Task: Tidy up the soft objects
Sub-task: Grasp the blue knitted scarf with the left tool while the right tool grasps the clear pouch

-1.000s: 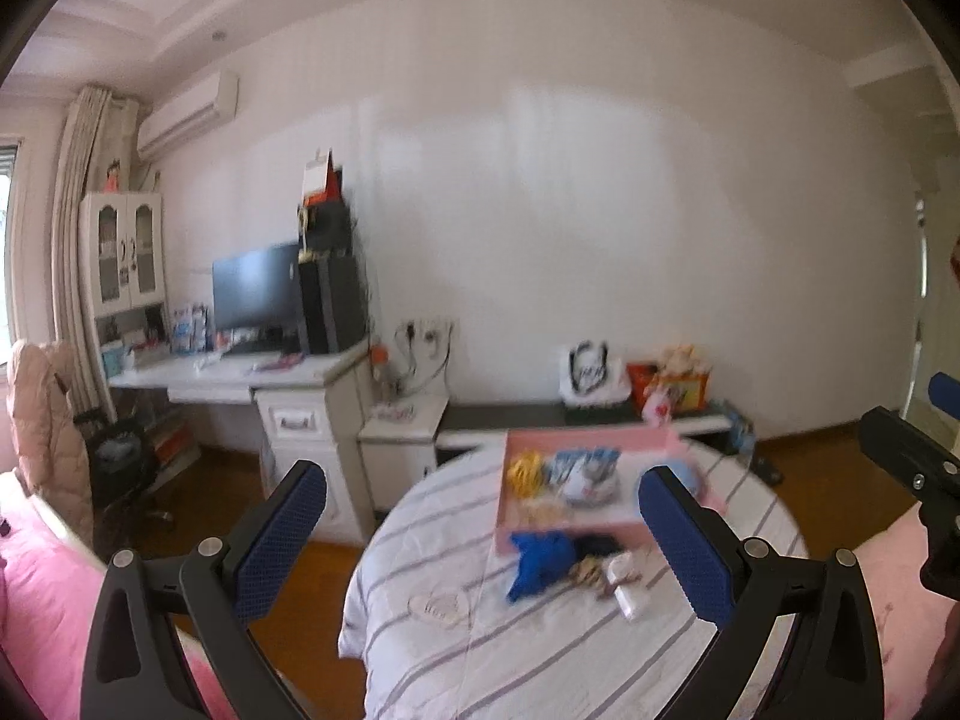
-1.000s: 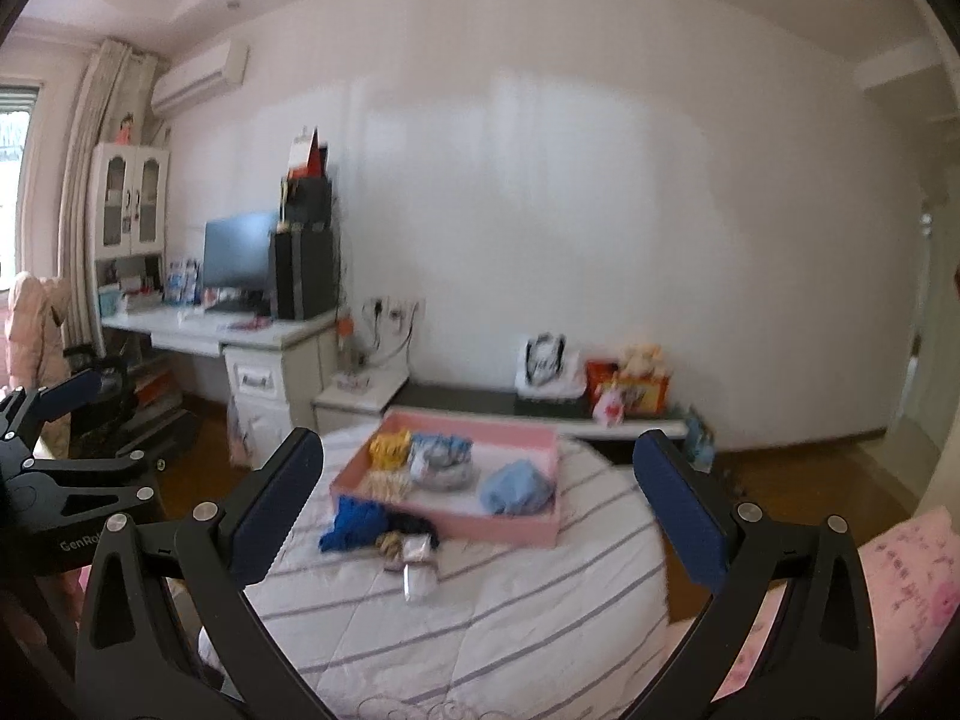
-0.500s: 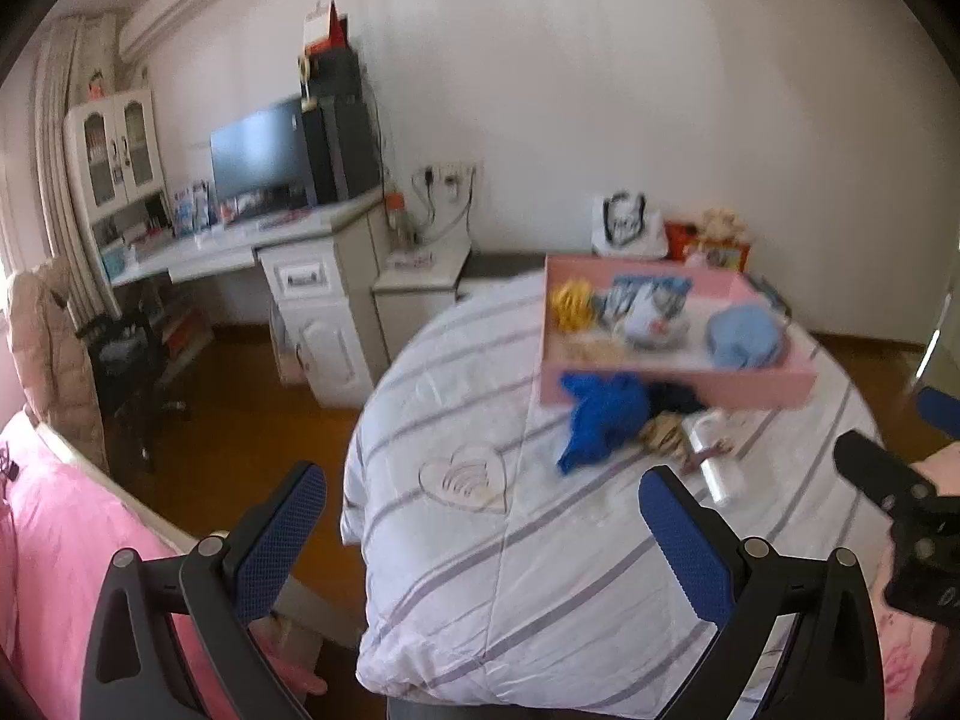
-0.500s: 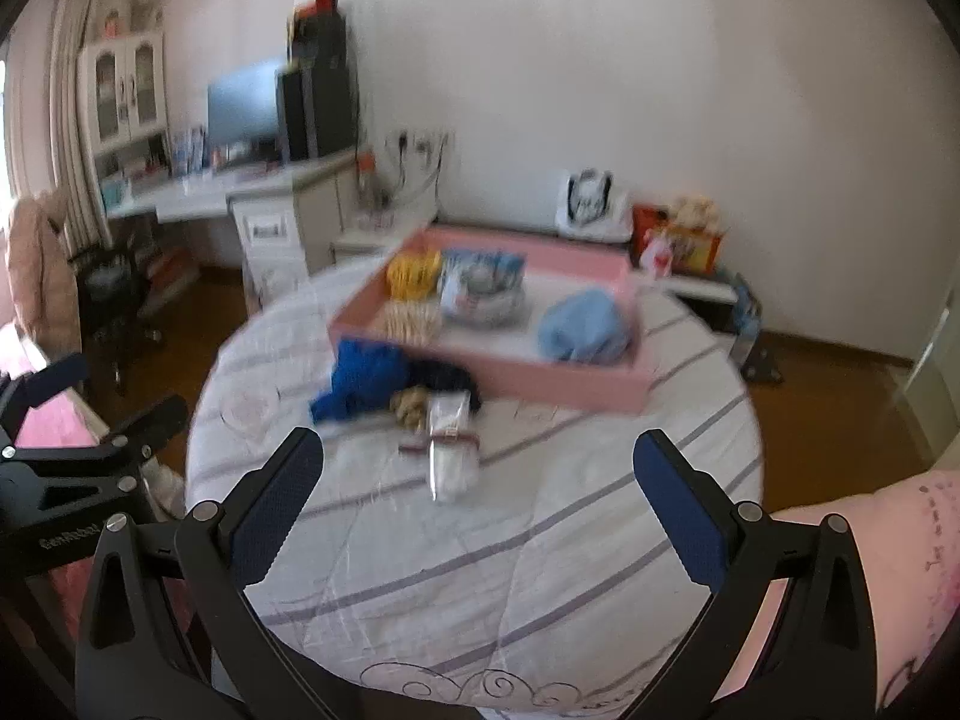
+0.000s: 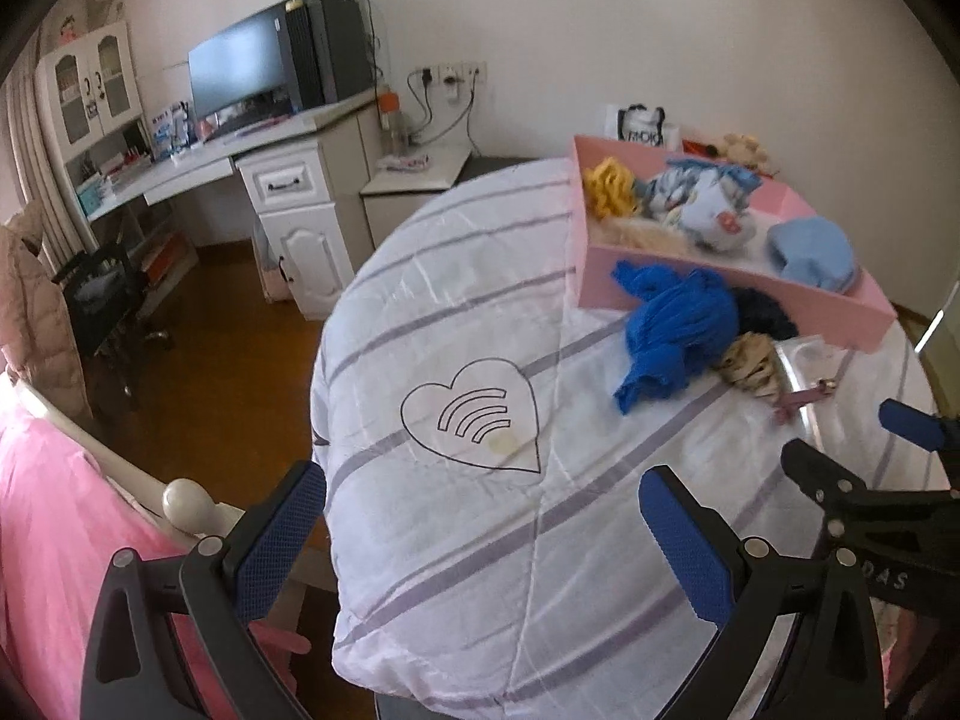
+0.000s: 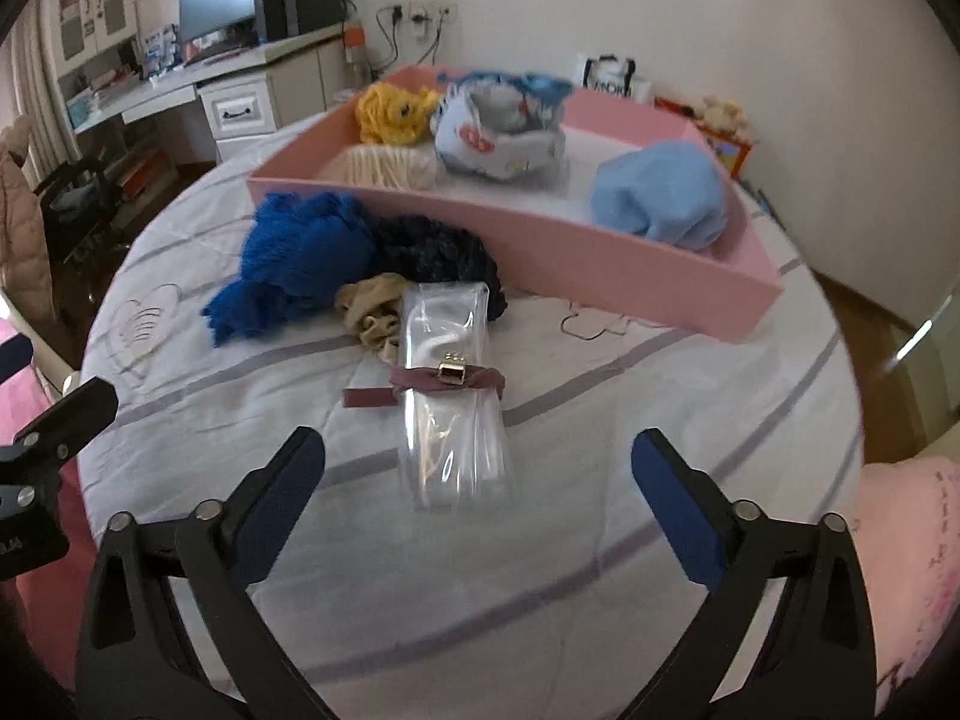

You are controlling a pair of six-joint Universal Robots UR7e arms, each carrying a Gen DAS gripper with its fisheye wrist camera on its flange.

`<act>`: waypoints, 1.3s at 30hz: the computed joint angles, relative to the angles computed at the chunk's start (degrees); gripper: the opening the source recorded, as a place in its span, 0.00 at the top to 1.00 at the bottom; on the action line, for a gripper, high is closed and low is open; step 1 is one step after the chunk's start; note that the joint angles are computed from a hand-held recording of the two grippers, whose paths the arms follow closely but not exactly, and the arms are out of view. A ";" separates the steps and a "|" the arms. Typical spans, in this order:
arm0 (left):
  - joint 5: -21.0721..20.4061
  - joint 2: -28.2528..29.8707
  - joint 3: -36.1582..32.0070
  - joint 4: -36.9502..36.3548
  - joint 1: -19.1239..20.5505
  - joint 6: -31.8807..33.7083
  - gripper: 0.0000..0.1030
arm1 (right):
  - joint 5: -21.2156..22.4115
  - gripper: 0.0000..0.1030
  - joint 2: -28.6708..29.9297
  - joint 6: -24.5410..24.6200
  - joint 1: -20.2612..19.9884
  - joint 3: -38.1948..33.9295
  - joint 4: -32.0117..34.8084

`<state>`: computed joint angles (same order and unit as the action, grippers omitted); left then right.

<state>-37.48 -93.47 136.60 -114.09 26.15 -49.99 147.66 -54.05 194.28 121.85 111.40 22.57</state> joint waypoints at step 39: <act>-6.32 23.27 -6.64 -36.99 11.61 23.91 0.12 | -9.97 0.65 -16.65 -13.48 -12.73 7.80 -9.47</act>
<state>-43.80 -70.20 129.95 -151.08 37.76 -26.09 137.69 -70.70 180.81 109.12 119.20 13.10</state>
